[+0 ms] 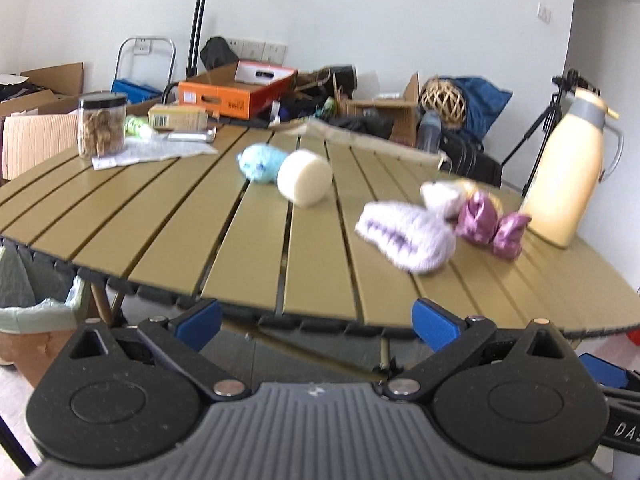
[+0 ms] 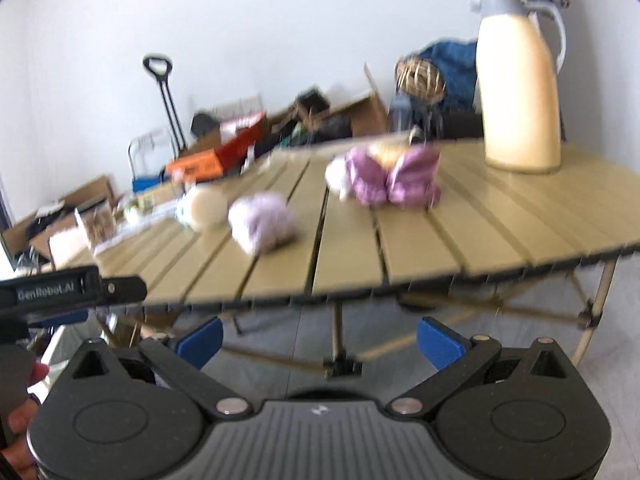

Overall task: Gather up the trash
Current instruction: 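Raise both open tools from the bin back toward the table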

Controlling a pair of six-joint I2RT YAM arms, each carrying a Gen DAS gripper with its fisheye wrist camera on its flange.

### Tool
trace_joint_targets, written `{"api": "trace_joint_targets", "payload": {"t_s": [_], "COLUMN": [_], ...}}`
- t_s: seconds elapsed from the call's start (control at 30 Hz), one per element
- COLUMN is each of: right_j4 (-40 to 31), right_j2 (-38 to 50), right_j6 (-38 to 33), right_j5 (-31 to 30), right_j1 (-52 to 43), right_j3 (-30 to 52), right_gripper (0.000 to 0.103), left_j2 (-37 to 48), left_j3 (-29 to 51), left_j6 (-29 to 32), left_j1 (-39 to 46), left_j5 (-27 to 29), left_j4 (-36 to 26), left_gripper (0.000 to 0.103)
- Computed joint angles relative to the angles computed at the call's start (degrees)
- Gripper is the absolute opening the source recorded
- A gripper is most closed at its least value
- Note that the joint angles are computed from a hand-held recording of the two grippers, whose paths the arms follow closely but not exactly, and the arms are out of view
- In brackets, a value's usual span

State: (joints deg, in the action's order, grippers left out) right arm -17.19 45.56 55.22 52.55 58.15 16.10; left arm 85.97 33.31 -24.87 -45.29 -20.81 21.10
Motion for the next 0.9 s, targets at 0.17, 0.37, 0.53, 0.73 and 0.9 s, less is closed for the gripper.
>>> {"api": "trace_joint_targets", "payload": {"t_s": [0.17,0.37,0.53,0.73,0.9], "right_j4": [4.8,20.2,33.1,45.7,52.0], "right_j2": [-5.4,0.6,10.7,24.0,35.9], "right_j6": [-7.6,-19.9,-25.8,-30.0,-32.2], "right_j5": [-1.3,-4.8,-8.8,-13.2,-17.3], "right_j1": [-5.5,-12.7,-17.1,-20.6,-24.3], "right_j3": [-1.4,-0.4,1.5,5.0,9.2], "right_gripper": [0.103,0.103,0.103,0.103,0.103], "left_j2": [-0.9,-0.4,2.2,5.7,8.7], "left_j3": [1.5,6.1,9.6,13.9,16.8], "left_j6": [1.9,3.1,3.8,6.9,7.1], "left_j1": [-0.1,3.0,5.8,9.2,12.3], "left_j5": [-1.9,-1.9,-1.1,0.1,2.5], "left_j4": [-0.1,-1.9,-2.5,-2.8,-2.8], "left_gripper": [0.103,0.103,0.103,0.103,0.103]}}
